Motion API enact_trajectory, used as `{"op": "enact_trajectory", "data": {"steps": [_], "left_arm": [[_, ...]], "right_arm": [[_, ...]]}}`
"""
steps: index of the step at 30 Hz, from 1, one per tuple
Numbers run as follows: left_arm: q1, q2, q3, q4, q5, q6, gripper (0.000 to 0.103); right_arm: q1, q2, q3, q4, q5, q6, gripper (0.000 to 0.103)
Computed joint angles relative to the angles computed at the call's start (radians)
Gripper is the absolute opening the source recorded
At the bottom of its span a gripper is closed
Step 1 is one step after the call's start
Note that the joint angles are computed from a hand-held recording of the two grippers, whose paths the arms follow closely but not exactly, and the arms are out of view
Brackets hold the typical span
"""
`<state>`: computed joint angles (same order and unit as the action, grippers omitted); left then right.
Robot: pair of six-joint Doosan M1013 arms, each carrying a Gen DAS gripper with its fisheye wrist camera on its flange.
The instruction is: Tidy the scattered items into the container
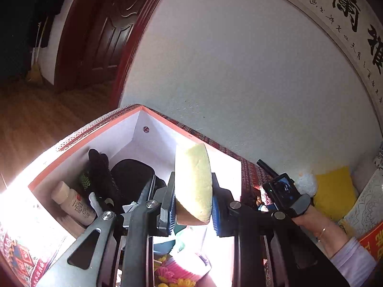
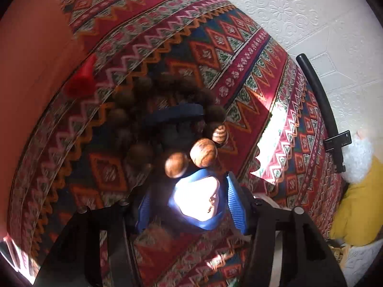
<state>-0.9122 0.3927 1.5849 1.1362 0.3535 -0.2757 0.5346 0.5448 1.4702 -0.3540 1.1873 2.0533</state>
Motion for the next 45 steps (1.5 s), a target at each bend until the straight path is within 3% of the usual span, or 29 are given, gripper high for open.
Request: {"op": "enact_trajectory", "data": {"steps": [9,15,19,22,23,25,26,28,29,30,31,32,34,38,41,45], "left_arm": [[0.004,-0.023,0.029,0.025,0.004,-0.046,0.02],[0.016,-0.041,0.055,0.051,-0.012,-0.076,0.02],[0.033,-0.058,0.081,0.125,-0.023,-0.17,0.02],[0.046,-0.059,0.087,0.141,-0.034,-0.2,0.02],[0.052,-0.058,0.086,0.142,-0.045,-0.209,0.02],[0.062,-0.053,0.082,0.125,-0.06,-0.211,0.025],[0.065,-0.053,0.082,0.133,-0.065,-0.221,0.028],[0.066,-0.053,0.084,0.167,-0.059,-0.249,0.05],[0.064,-0.055,0.085,0.178,-0.043,-0.256,0.055],[0.06,-0.056,0.084,0.181,-0.025,-0.254,0.063],[0.056,-0.056,0.082,0.177,-0.007,-0.24,0.068],[0.053,-0.057,0.08,0.167,0.006,-0.216,0.07],[0.046,-0.056,0.074,0.138,0.028,-0.151,0.078],[0.027,-0.049,0.056,0.063,0.083,-0.017,0.08],[0.022,-0.05,0.056,0.05,0.08,0.006,0.08],[0.019,-0.051,0.057,0.05,0.087,0.015,0.081]], "right_arm": [[0.184,-0.092,0.023,-0.144,0.459,-0.235,0.052],[0.278,-0.152,-0.008,-0.221,0.596,-0.257,0.048],[0.326,-0.155,-0.135,-0.281,0.605,-0.262,0.045],[0.347,-0.113,-0.274,-0.35,0.584,-0.304,0.034],[0.353,-0.089,-0.332,-0.364,0.571,-0.313,0.019],[0.361,-0.049,-0.422,-0.428,0.502,-0.306,0.018],[0.365,-0.029,-0.469,-0.457,0.462,-0.289,0.024],[0.375,0.012,-0.554,-0.499,0.411,-0.269,0.037],[0.382,0.026,-0.584,-0.514,0.391,-0.272,0.054],[0.391,0.033,-0.597,-0.537,0.369,-0.277,0.064],[0.401,0.037,-0.6,-0.561,0.35,-0.283,0.078],[0.41,0.039,-0.598,-0.576,0.339,-0.293,0.081],[0.417,0.034,-0.581,-0.575,0.332,-0.319,0.081],[0.403,-0.004,-0.499,-0.516,0.353,-0.279,0.084],[0.36,-0.074,-0.36,-0.407,0.319,-0.169,0.087],[0.258,-0.142,-0.159,-0.198,0.263,0.003,0.087]]}}
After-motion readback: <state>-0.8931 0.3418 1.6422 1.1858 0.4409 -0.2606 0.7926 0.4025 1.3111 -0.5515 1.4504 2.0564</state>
